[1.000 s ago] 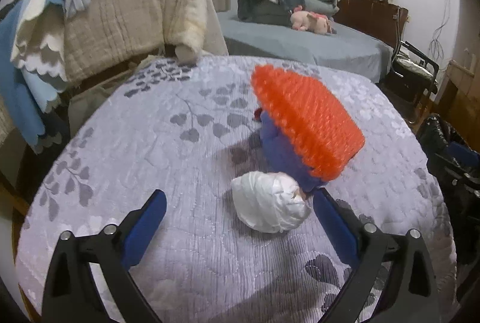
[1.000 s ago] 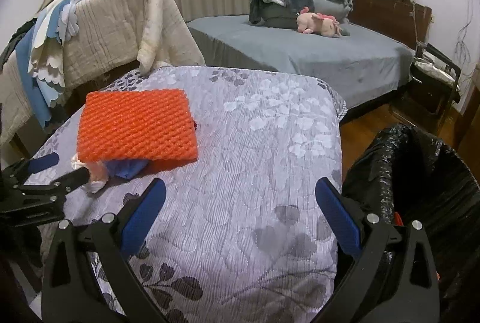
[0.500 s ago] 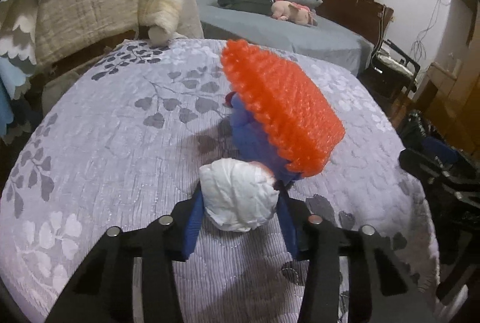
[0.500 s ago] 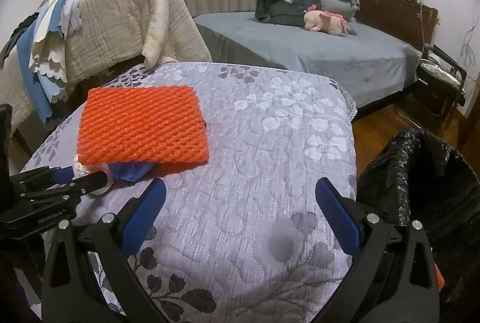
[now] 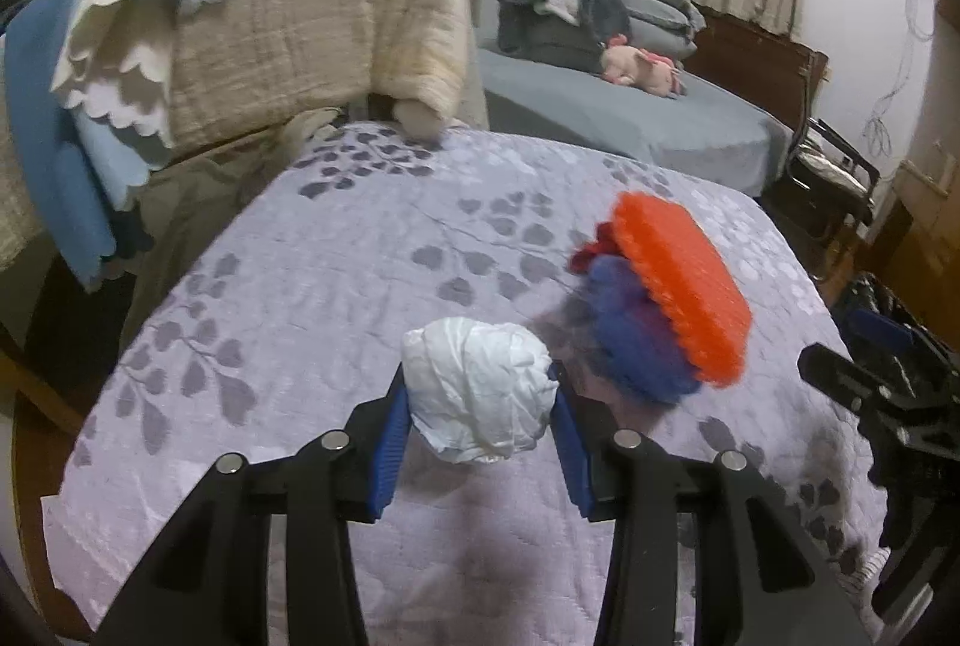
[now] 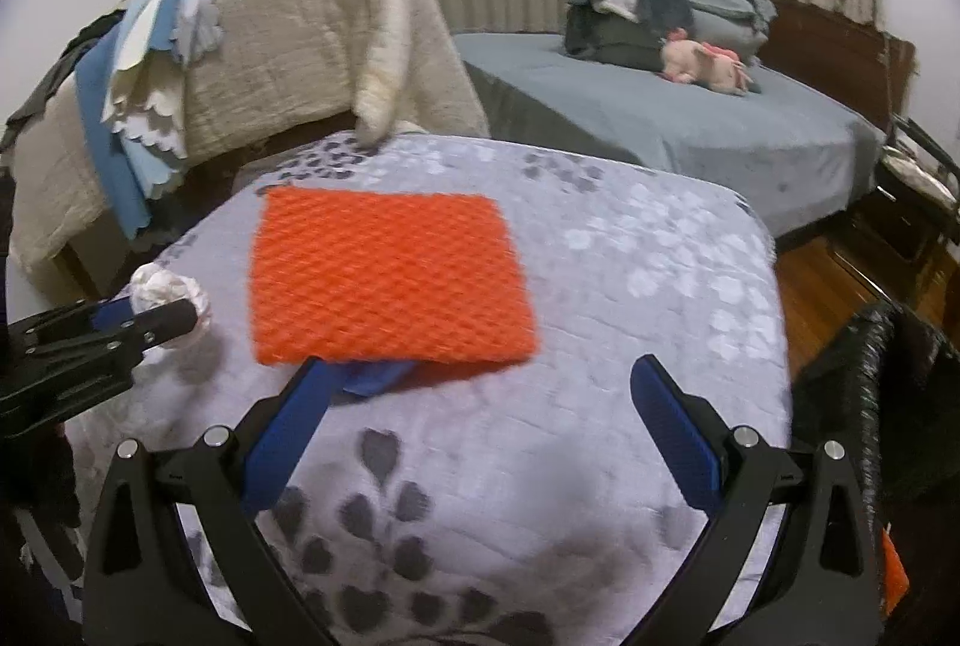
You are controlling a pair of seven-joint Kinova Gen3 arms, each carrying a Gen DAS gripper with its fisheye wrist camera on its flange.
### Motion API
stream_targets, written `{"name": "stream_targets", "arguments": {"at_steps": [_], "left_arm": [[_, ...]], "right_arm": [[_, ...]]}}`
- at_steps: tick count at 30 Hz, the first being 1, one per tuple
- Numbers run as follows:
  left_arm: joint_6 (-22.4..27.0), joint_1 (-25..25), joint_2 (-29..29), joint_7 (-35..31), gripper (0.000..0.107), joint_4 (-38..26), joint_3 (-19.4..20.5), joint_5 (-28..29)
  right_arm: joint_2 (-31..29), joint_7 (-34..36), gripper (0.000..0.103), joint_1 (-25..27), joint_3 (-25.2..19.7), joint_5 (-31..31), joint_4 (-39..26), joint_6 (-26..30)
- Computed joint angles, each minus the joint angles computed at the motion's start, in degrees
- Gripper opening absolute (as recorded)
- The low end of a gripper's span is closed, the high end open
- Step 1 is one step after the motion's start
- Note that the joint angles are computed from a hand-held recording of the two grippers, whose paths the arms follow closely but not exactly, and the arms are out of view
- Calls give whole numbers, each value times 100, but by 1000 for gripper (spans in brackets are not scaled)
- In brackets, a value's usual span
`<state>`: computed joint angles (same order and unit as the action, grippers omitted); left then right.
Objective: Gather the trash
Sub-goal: 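Grasp the orange mesh sleeve with the right tool while the left tool holds the tissue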
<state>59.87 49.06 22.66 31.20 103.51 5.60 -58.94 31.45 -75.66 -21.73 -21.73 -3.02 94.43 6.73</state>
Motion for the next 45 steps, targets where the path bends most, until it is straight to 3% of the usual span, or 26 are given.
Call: {"name": "stream_targets", "arguments": {"at_steps": [6, 10, 15, 19, 22, 24, 28, 30, 33, 45], "left_arm": [[111, 1, -155, 143, 43, 214, 34, -53], [110, -53, -262, 330, 43, 385, 92, -79], [134, -108, -337, 478, 43, 503, 176, -133], [141, -138, -336, 523, 44, 514, 220, -164], [137, -146, -327, 521, 44, 508, 241, -174], [134, -151, -304, 477, 44, 461, 247, -177], [127, -135, -249, 368, 44, 349, 239, -179], [132, -120, -219, 305, 44, 280, 225, -175], [116, -100, -189, 246, 44, 190, 198, -172], [217, 83, 23, -298, 44, -453, 93, -173]], "right_arm": [[86, -51, 97, -471, 175, 34, -203, 122], [120, -176, 97, -958, 579, 133, -319, 147], [229, -586, 97, -1708, 1390, 330, -550, 234], [311, -757, 97, -1806, 1505, 483, -693, 385], [295, -728, 93, -1598, 1290, 522, -661, 378], [317, -639, 76, -1408, 1078, 513, -733, 503], [373, -310, 57, -878, 511, 316, -858, 779], [422, -15, 37, -553, 145, 136, -937, 974], [399, 344, 21, -290, -95, -132, -908, 1056], [36, 1238, 16, 462, -532, -1004, -581, 1017]]}}
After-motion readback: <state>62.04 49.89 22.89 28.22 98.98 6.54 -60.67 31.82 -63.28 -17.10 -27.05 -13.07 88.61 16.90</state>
